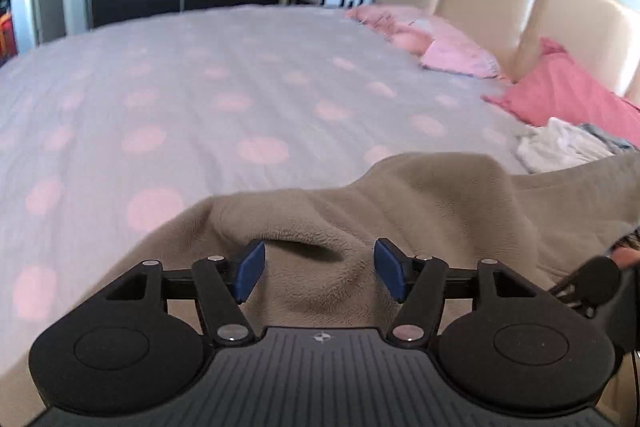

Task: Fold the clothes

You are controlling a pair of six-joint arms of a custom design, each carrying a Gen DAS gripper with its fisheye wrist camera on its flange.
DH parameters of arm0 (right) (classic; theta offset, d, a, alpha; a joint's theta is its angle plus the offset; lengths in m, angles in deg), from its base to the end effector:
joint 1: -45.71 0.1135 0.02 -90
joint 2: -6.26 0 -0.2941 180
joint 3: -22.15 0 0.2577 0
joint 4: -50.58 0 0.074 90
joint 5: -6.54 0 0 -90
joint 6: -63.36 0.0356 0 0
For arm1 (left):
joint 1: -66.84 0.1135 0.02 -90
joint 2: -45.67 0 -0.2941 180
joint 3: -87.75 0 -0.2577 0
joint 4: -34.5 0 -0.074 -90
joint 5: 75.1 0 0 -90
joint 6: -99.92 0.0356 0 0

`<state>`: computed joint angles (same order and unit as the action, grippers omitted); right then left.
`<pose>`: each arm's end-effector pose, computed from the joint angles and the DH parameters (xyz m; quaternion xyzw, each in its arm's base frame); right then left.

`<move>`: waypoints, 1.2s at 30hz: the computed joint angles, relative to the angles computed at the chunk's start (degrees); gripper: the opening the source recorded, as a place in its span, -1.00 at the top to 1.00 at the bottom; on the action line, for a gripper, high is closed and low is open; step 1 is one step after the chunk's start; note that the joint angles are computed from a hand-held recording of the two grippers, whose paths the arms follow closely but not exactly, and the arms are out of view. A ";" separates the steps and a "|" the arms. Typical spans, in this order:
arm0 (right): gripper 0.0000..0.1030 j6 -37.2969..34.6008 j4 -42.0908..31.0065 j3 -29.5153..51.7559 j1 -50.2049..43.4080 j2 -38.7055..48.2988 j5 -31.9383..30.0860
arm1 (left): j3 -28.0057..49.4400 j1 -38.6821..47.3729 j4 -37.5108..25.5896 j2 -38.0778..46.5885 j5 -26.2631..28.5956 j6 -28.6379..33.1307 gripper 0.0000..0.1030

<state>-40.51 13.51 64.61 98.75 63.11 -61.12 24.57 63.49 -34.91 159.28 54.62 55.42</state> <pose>0.1163 0.1320 0.2121 -0.4572 0.8079 -0.0638 0.3663 0.4339 -0.0482 0.3047 0.4443 0.8090 -0.2404 0.3005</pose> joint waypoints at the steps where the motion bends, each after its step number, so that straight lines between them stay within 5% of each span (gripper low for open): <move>1: 0.73 0.29 -0.55 0.19 0.49 -0.13 0.20 | -0.91 0.23 0.11 -0.15 -1.09 0.49 -0.08; 2: 0.72 0.89 -1.25 0.53 1.10 -0.24 0.44 | -1.94 0.47 0.26 -0.37 -2.20 0.99 0.26; 5: 0.41 2.65 -3.80 1.34 0.97 -3.55 0.21 | -10.17 2.60 1.25 -3.88 -6.27 5.75 0.65; 10: 0.26 4.13 -8.30 1.88 -1.29 -14.86 1.27 | -12.59 4.14 3.52 -3.14 -7.76 8.40 0.72; 12: 0.24 -0.31 -8.71 2.96 -8.70 -17.28 -2.85 | -13.52 4.40 4.33 -3.97 -7.77 9.34 0.72; 18: 0.25 -7.96 -14.40 2.80 -29.64 -25.94 -13.76 | -17.79 3.80 6.61 -10.81 -8.26 12.94 0.62; 23: 0.24 -8.04 -13.75 2.02 -39.15 -20.70 -16.66 | -21.37 1.09 5.13 -19.21 -8.28 13.41 -0.02; 30: 0.13 -7.49 -5.97 1.05 -49.21 -13.52 -26.08 | -28.76 -11.97 0.51 -31.21 -11.79 12.68 -0.09; 36: -0.02 -11.00 -1.82 -0.60 -58.72 -10.72 -37.76 | -42.65 -26.63 11.46 -38.49 -21.63 7.46 -0.10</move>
